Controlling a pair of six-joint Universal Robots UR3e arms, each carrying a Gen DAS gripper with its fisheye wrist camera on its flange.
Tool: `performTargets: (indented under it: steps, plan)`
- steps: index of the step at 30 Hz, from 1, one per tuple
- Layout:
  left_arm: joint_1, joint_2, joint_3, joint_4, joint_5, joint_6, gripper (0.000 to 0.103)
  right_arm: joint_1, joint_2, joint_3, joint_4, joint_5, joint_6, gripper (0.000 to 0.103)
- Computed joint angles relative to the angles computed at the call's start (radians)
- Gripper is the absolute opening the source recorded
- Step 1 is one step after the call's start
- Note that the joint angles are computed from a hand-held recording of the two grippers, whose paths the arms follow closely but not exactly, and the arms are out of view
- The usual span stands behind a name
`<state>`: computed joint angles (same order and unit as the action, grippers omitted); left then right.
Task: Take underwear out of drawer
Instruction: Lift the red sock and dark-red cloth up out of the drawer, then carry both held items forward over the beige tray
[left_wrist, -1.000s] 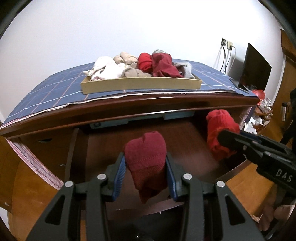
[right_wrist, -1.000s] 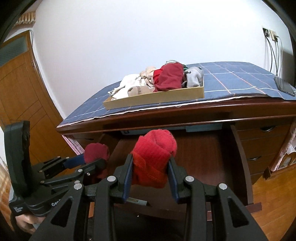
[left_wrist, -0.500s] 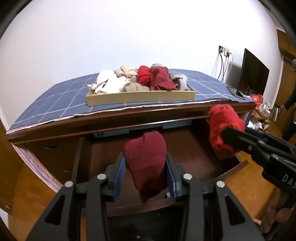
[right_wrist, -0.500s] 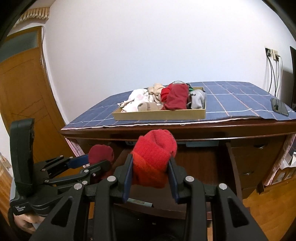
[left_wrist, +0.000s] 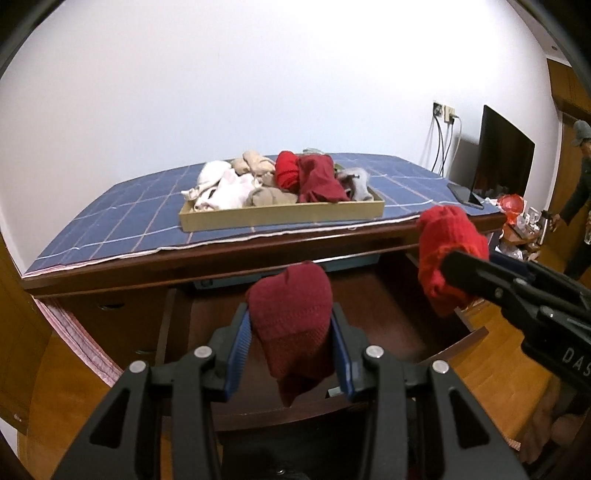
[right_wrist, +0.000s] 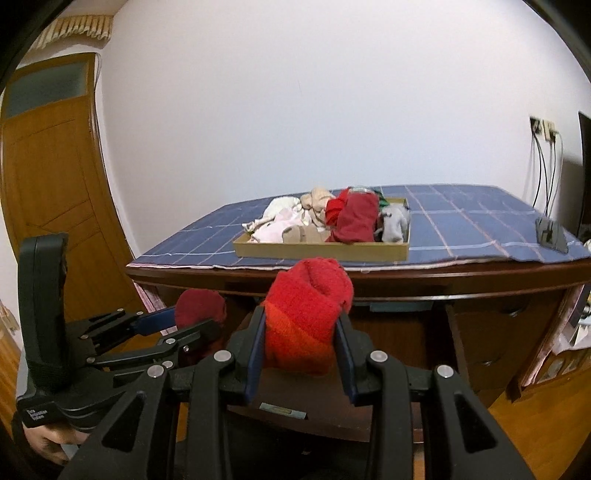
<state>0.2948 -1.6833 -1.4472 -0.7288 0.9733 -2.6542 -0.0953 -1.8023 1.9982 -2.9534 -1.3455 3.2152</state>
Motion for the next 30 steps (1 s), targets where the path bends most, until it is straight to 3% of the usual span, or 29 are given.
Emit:
performTargets:
  steps: [6,14,30]
  plan:
    - [0.011,0.027,-0.014,0.040,-0.008,-0.012,0.040,0.038,-0.024,-0.007,-0.028,-0.058,-0.025,0.037]
    - [0.000,0.006,0.029,0.075,0.009,-0.041,0.040,0.040,-0.048,-0.030,-0.009,-0.058,-0.025,0.037]
    - [-0.074,-0.149,0.278,0.053,0.054,-0.096,0.040,0.030,0.003,-0.127,-0.018,-0.084,-0.046,0.037]
